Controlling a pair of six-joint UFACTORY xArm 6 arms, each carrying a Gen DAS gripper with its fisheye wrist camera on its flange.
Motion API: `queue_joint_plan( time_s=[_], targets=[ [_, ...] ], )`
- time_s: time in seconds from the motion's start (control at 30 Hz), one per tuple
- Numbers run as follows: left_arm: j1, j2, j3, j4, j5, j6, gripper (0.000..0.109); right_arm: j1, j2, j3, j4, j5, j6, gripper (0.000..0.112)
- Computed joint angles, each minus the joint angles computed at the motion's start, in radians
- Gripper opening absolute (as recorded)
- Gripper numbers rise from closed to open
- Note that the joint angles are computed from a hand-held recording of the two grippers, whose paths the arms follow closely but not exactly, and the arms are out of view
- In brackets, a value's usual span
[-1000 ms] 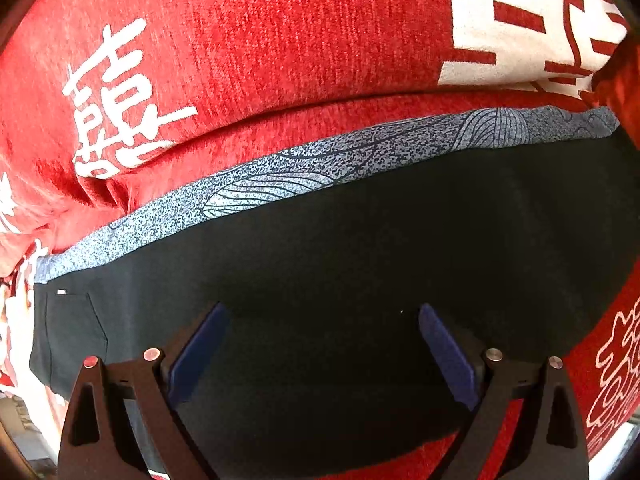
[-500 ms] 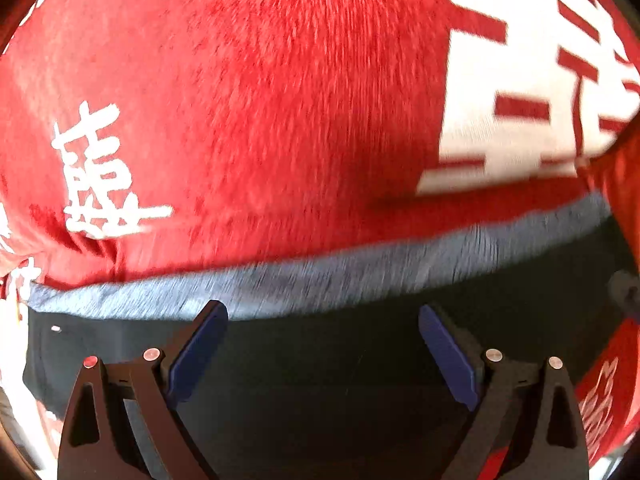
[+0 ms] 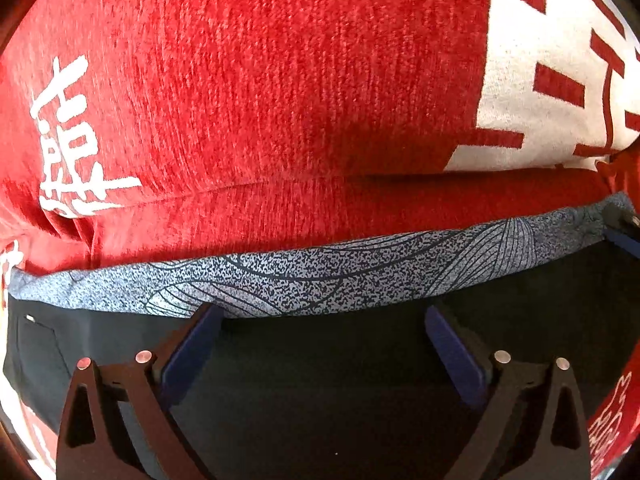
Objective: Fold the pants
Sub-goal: 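Release the pants corner with the right gripper and hold the waistband with the left gripper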
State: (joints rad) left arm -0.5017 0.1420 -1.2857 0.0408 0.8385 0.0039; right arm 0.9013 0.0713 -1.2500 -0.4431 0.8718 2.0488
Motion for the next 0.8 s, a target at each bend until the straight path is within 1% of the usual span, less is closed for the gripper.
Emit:
queue_joint_plan(
  time_s=[0.1,0.17,0.27,0.33,0.4,0.53,0.7,0.77,0.8],
  targets=[
    [0.0,0.005,-0.012,-0.008,0.013,0.004,0.102,0.042,-0.044,0.035,-0.027,-0.034,0.07,0.041],
    [0.001,0.01,-0.013,-0.012,0.006,0.016,0.102,0.085,-0.07,0.062,-0.053,-0.064,0.134,0.046],
    [0.016,0.024,-0.025,-0.036,0.008,0.048,0.102,0.156,-0.098,0.09,-0.085,-0.076,0.261,0.047],
    [0.017,0.025,-0.026,-0.042,0.009,0.054,0.102,0.199,-0.123,0.125,-0.118,-0.08,0.375,0.047],
    [0.016,0.023,-0.026,-0.042,0.011,0.053,0.102,0.243,-0.124,0.135,-0.155,-0.08,0.502,0.047],
    [0.011,0.024,-0.03,-0.031,0.024,0.039,0.102,0.313,-0.144,0.166,-0.19,-0.063,0.665,0.048],
    [-0.019,0.013,-0.07,0.009,0.096,-0.004,0.102,0.354,-0.176,0.211,-0.244,-0.061,0.78,0.048],
    [-0.027,-0.002,-0.067,0.025,0.103,-0.003,0.102,0.366,-0.188,0.226,-0.273,-0.054,0.819,0.048],
    [-0.031,-0.009,-0.065,0.023,0.108,0.003,0.102,0.353,-0.186,0.232,-0.286,-0.068,0.825,0.048]
  ],
)
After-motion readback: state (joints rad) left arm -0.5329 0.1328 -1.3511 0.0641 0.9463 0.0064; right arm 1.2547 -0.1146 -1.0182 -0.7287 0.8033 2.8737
